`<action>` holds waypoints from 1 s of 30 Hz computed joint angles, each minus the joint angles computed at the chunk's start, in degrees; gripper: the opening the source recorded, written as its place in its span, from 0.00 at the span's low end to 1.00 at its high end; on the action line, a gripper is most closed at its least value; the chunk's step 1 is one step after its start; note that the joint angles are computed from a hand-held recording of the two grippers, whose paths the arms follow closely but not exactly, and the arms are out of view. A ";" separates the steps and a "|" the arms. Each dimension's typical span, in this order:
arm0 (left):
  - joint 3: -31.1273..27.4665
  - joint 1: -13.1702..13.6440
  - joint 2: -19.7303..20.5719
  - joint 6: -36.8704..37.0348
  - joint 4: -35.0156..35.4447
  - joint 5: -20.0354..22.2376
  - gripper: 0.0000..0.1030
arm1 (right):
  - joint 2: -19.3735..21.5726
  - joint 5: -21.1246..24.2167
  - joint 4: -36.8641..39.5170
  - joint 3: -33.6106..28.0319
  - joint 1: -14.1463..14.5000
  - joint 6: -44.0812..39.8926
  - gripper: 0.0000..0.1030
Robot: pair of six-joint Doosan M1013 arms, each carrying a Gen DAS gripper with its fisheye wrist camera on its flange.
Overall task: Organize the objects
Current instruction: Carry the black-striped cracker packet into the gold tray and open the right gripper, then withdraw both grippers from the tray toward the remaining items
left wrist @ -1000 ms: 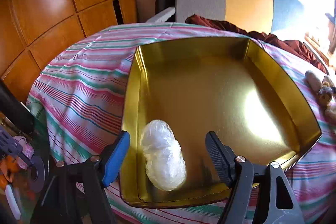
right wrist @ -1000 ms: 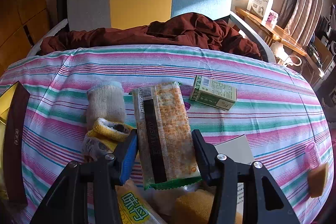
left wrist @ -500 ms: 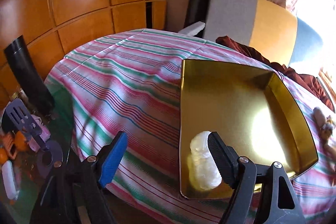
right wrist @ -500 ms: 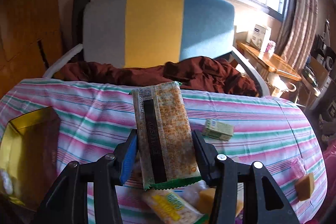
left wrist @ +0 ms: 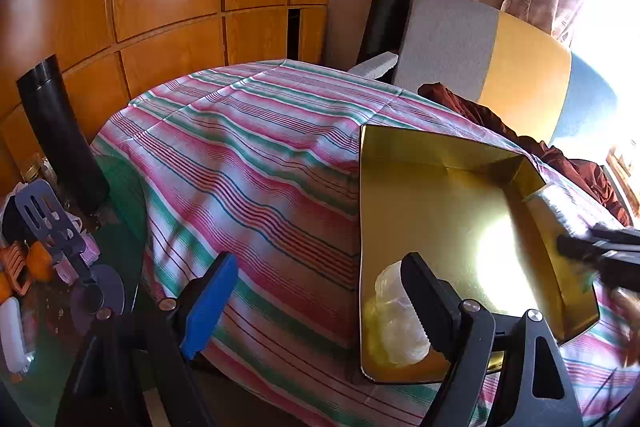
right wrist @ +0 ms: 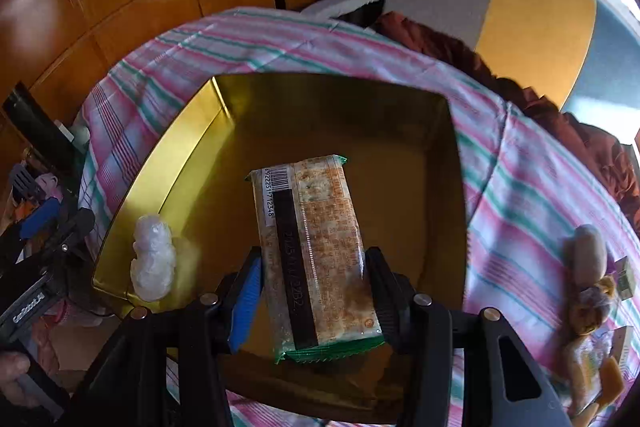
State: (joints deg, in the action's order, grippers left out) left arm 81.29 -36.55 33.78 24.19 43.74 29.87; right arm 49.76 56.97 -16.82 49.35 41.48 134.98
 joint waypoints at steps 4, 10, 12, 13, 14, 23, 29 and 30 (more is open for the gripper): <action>0.46 0.32 -0.05 0.41 -0.84 -0.50 0.84 | 3.74 1.92 5.84 -5.13 0.13 -3.09 0.49; 0.64 0.57 0.10 1.15 -2.09 -0.50 0.84 | 4.71 -2.44 14.48 -5.63 -0.19 -5.50 0.50; 0.74 0.56 0.05 1.08 -1.82 -0.54 0.84 | 4.10 -5.15 18.71 -4.37 -0.47 -8.54 0.50; 0.82 0.55 0.00 0.81 -1.51 -0.61 0.84 | 3.75 -6.44 20.57 -3.62 -0.52 -10.01 0.50; 0.86 0.53 -0.03 0.53 -1.23 -0.67 0.84 | 3.61 -7.22 21.80 -3.31 -0.56 -11.39 0.50; 0.94 0.23 -0.54 -1.82 2.31 -0.44 0.86 | 0.22 -9.57 10.14 1.94 1.02 -3.56 0.50; 0.85 -0.27 -0.72 -1.47 3.13 -0.22 0.86 | -1.48 -8.65 -1.32 3.94 1.78 4.55 0.57; 0.85 -0.36 -0.75 -1.32 3.17 -0.29 0.86 | -1.81 -8.49 -3.14 4.44 1.97 6.06 0.59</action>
